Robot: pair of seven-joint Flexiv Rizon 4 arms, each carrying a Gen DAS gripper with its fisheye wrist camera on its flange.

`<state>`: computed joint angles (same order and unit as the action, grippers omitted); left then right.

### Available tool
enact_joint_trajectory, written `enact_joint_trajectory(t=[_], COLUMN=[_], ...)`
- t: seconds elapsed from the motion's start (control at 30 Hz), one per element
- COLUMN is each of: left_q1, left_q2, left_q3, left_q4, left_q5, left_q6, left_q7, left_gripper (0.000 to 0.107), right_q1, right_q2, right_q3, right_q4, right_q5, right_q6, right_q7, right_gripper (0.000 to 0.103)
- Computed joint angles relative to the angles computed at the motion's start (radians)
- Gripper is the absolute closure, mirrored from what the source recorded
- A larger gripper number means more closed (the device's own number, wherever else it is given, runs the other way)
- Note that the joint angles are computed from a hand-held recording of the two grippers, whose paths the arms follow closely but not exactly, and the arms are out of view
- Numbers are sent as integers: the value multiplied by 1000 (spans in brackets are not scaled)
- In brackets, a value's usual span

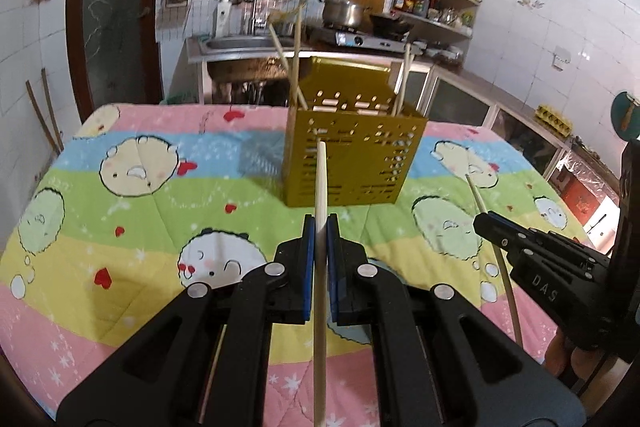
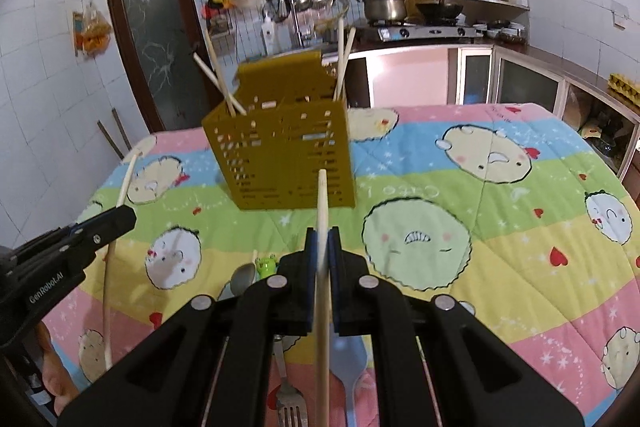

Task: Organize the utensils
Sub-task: 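Lift the left tool's chopstick over the yellow holder while the right tool carries its chopstick alongside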

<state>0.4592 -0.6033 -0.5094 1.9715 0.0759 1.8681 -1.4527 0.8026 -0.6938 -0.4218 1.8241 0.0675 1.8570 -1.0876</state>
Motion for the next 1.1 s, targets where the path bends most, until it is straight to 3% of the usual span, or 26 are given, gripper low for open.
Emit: enact_joint_trajectory(t=[0.4,0.9,1.1], left_q1=[-40,-22,4], left_q2=[-18,-26,-36], left_q3=[56,53,17], left_q4=[-17,-44,-72], left_q5=[56,106,126], left_q6=[82,100,92], left_q7=[-34,-85,-96], left_gripper=[102,102,102], right_q1=[4,-15,26], right_q2=[-15,-10,-30], right_q3=[-5,21,-32], right_q4=[-10,-36,-52], right_q5=[113,163,197], right_q6=[104,108,125], right_q7=[-76,-145,-169], right_gripper=[97,97,97])
